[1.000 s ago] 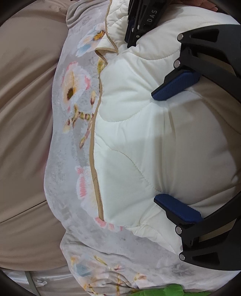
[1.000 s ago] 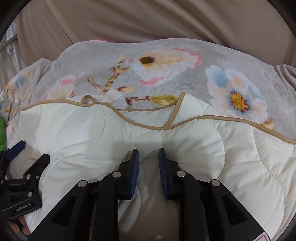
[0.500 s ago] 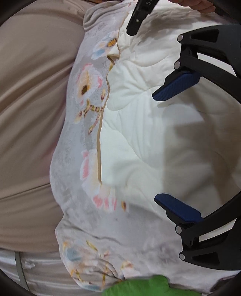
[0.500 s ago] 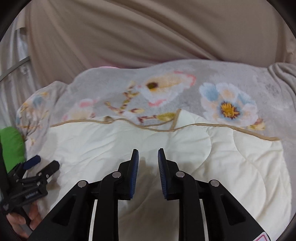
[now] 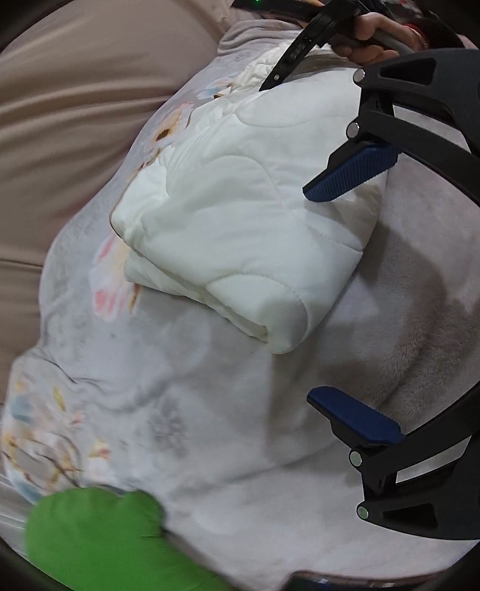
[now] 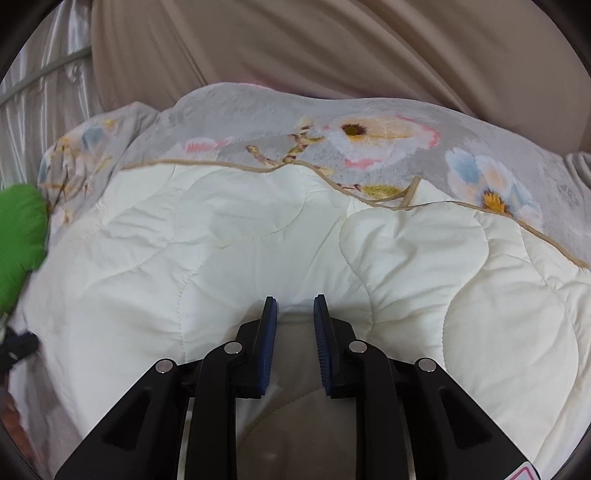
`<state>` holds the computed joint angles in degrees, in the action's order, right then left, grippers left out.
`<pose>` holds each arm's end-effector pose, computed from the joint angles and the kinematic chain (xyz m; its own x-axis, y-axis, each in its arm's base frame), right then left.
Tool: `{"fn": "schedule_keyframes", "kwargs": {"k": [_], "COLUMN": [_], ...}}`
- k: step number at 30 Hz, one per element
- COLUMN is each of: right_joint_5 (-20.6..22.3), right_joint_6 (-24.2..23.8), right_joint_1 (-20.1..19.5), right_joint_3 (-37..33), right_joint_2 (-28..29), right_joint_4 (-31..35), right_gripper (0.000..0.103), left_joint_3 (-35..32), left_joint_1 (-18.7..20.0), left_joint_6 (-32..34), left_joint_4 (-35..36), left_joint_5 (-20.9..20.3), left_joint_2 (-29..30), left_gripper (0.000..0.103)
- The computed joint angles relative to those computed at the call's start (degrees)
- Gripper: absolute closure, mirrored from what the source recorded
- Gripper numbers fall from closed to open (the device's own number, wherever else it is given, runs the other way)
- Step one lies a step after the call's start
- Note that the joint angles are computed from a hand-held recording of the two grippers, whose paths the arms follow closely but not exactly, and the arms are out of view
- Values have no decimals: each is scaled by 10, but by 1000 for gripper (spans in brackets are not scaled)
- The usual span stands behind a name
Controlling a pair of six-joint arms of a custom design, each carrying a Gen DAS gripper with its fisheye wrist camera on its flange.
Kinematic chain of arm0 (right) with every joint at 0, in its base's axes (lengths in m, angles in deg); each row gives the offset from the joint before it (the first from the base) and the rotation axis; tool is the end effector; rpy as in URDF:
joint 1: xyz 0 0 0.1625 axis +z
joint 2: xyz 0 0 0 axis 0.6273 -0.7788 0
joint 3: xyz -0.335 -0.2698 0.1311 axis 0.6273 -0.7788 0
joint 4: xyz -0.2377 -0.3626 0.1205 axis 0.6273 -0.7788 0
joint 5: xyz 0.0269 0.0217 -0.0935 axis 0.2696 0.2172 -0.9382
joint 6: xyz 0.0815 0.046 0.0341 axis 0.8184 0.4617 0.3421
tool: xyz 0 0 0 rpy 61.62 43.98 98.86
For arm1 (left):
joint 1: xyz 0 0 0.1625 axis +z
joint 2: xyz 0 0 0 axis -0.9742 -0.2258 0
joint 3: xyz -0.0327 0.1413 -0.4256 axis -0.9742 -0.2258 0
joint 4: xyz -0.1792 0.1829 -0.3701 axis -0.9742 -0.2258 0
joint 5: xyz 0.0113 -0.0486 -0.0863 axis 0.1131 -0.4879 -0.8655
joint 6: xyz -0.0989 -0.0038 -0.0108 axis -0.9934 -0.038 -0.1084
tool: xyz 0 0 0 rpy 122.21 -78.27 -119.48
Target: Fold large clothes
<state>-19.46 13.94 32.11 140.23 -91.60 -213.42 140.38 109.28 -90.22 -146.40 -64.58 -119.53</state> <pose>-0.0081 -0.3756 0.3832 -0.8172 0.0398 0.5750 -0.3779 0.7162 -0.5867 -0.3001 -0.4200 0.0062 -0.8998 0.1494 -0.4099 0.3467 0.8152 -0.4640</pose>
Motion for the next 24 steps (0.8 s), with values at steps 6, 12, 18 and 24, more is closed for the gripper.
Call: {"fn": "schedule_keyframes", "kwargs": {"k": [6, 12, 18, 24], "right_joint_5": [31, 39, 35, 52], "right_joint_6": [1, -18, -38, -24], "right_joint_1": [-1, -19, -21, -32], "right_joint_3": [3, 12, 24, 26], "right_joint_2": [-35, -15, -2, -23], "right_joint_4": [82, 50, 5, 24], "right_gripper": [83, 86, 86, 86], "left_joint_3": [-19, -46, -69, -90], "left_joint_1": [22, 11, -49, -84], "left_joint_6": [19, 41, 97, 161], "left_joint_4": [-58, -79, -66, -108], "left_joint_5": [-60, -94, -25, -47], "left_joint_2": [28, 39, 37, 38], "left_gripper": [5, 26, 71, 81]}}
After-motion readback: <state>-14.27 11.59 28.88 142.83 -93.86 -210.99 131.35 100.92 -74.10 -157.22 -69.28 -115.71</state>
